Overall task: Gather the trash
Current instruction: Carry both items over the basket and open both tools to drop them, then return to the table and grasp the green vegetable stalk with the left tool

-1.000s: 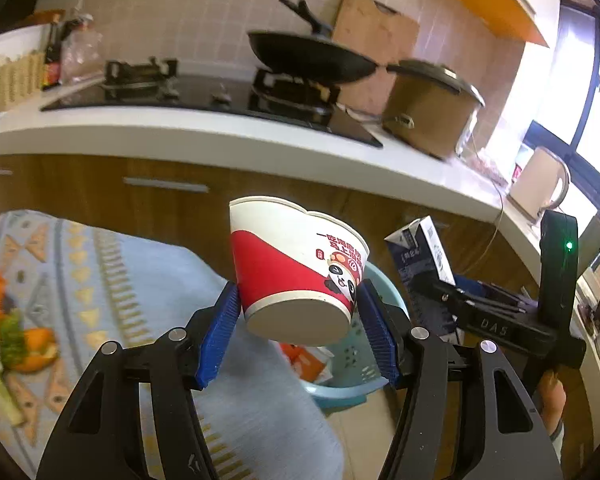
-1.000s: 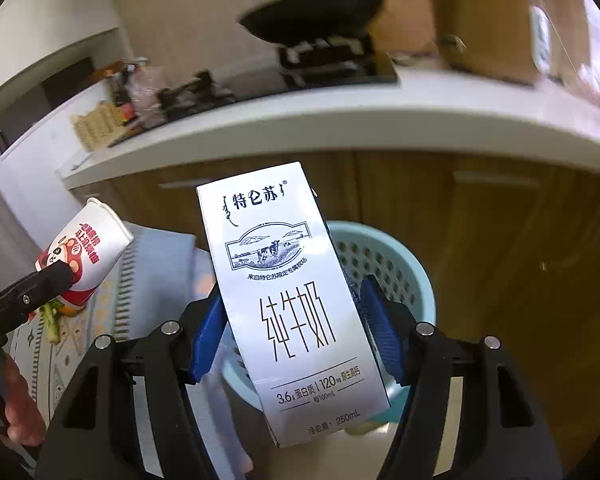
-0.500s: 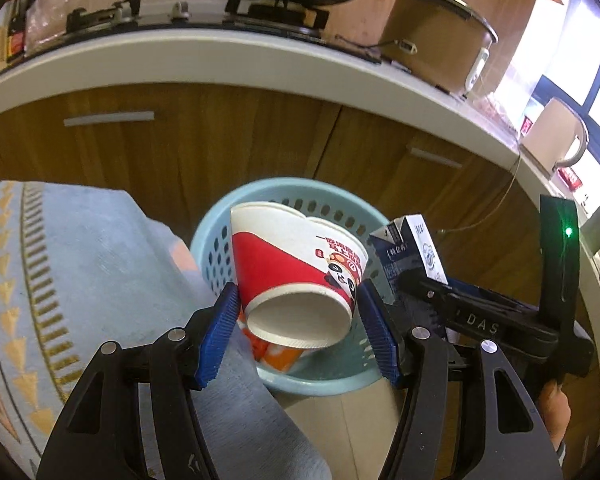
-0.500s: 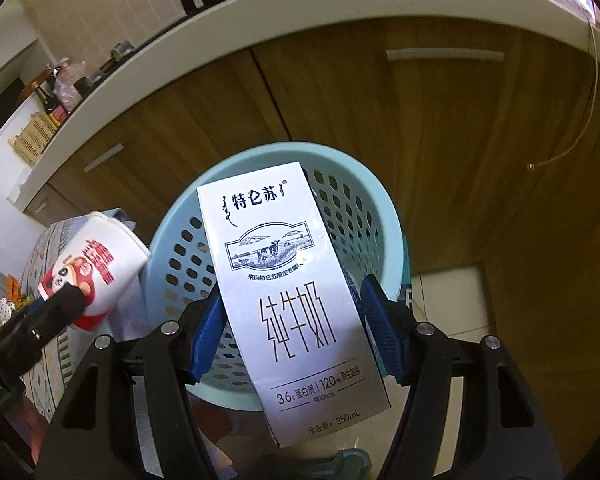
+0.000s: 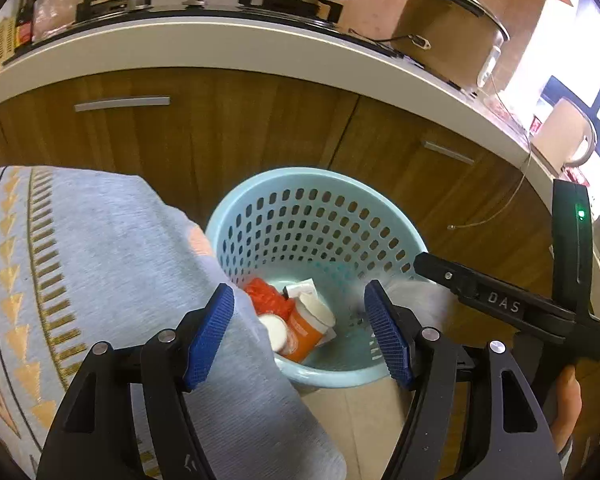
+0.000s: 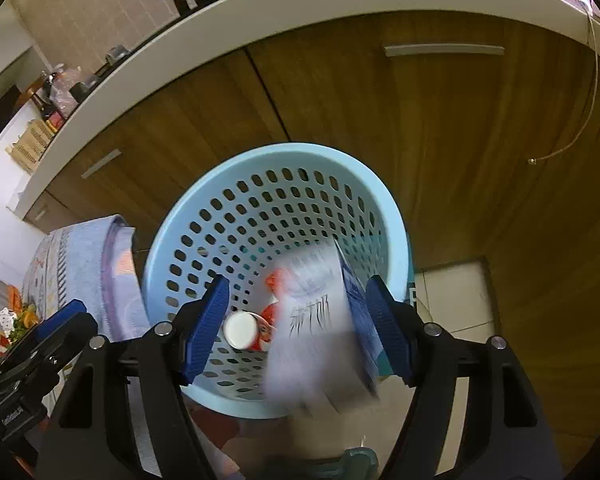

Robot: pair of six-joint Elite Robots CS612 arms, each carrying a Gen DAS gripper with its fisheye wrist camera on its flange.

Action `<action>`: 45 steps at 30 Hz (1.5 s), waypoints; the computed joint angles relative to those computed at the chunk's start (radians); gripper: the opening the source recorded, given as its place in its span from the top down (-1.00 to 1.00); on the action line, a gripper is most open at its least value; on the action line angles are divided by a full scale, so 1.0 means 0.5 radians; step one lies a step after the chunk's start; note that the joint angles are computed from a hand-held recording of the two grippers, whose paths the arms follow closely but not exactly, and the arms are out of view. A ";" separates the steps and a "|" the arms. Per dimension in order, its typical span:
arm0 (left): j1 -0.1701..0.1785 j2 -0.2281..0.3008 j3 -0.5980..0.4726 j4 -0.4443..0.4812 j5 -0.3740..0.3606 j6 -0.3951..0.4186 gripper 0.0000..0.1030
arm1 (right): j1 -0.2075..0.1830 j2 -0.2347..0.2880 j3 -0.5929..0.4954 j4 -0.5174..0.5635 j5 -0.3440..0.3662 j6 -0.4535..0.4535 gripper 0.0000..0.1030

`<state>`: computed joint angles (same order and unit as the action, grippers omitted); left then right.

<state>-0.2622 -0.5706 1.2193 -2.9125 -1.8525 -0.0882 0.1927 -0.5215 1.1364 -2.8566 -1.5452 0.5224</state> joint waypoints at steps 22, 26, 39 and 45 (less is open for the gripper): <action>0.085 -0.194 0.348 -0.372 0.130 -0.112 -0.28 | 0.149 -0.053 -0.036 -0.190 0.012 -0.327 -0.30; 0.132 -0.252 0.465 -0.480 0.247 -0.215 -0.28 | 0.196 -0.028 -0.107 -0.192 0.076 -0.423 -0.26; 0.372 -0.362 0.665 -0.575 0.602 -0.702 -0.27 | 0.373 0.187 -0.587 0.052 0.316 -0.776 -0.01; 0.455 -0.311 0.594 -0.463 0.526 -0.783 -0.25 | 0.431 0.348 -0.901 0.278 0.439 -0.844 0.10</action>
<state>-0.0348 -0.7263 1.5162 -3.1442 -1.5894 -0.4796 0.4080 -0.3475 0.6859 -2.7177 -1.3256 0.1003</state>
